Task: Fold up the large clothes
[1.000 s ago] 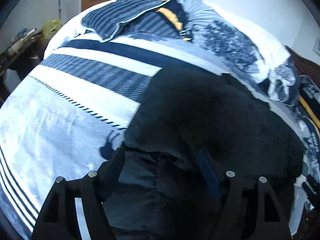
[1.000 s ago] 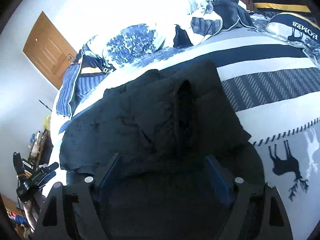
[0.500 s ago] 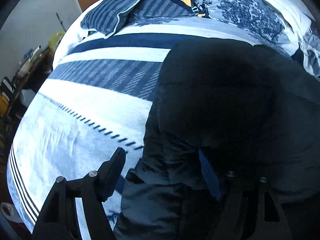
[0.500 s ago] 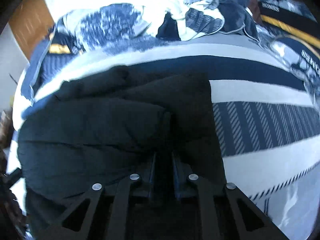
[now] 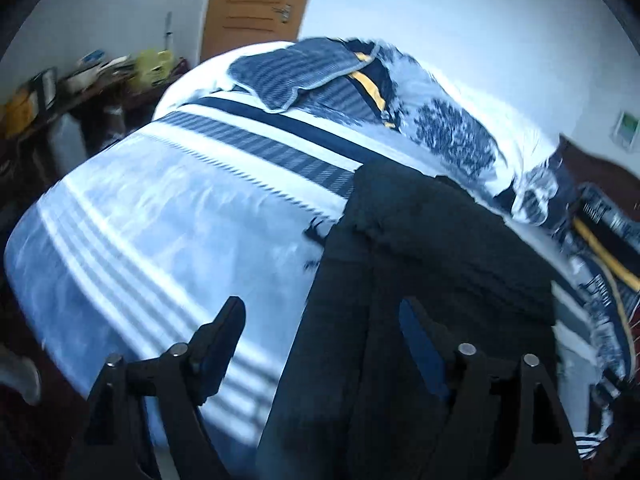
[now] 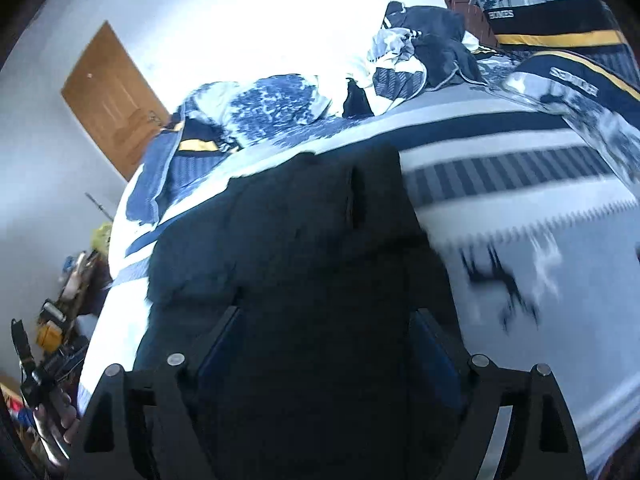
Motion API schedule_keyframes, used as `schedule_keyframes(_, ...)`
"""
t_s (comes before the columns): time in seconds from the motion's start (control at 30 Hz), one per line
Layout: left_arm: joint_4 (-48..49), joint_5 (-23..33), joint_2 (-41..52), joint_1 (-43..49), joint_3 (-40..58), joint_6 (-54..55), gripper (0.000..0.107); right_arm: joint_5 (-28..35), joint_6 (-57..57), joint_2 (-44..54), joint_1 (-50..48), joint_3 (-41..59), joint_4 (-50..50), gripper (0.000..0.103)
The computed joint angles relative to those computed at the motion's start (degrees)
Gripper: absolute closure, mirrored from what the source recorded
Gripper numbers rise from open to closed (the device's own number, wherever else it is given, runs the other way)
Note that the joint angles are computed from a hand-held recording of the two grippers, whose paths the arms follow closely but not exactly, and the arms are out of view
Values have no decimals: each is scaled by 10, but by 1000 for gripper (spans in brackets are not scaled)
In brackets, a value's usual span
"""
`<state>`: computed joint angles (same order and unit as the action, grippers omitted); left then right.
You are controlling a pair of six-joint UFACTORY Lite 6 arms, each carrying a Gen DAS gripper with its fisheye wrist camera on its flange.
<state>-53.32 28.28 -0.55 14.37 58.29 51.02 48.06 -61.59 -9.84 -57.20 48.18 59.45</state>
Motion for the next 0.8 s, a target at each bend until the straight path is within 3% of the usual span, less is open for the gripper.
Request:
schedule_keyframes(0.17, -2, 159, -106, 131, -73, 31, 25, 203, -36, -149, -192, -82, -54, 16)
schedule_keyframes(0.27, -2, 226, -165, 181, -78, 42, 25, 336, -57, -203, -302, -48, -63, 16)
schedule_keyframes(0.4, -6, 294, -199, 220, -51, 37, 25, 466, -51, -220, -405, 29, -32, 16)
schedule_keyframes(0.67, -51, 454, -288, 331, -14, 103, 21, 622, -52, -203, -528, 131, 8, 16)
schedule_keyframes(0.73, -65, 458, -318, 346, -27, 129, 20, 616, -50, -210, -528, 126, 1, 16)
schedule_keyframes(0.8, -59, 426, -343, 329, -48, 134, 16, 604, -46, -217, -514, 111, -5, 16)
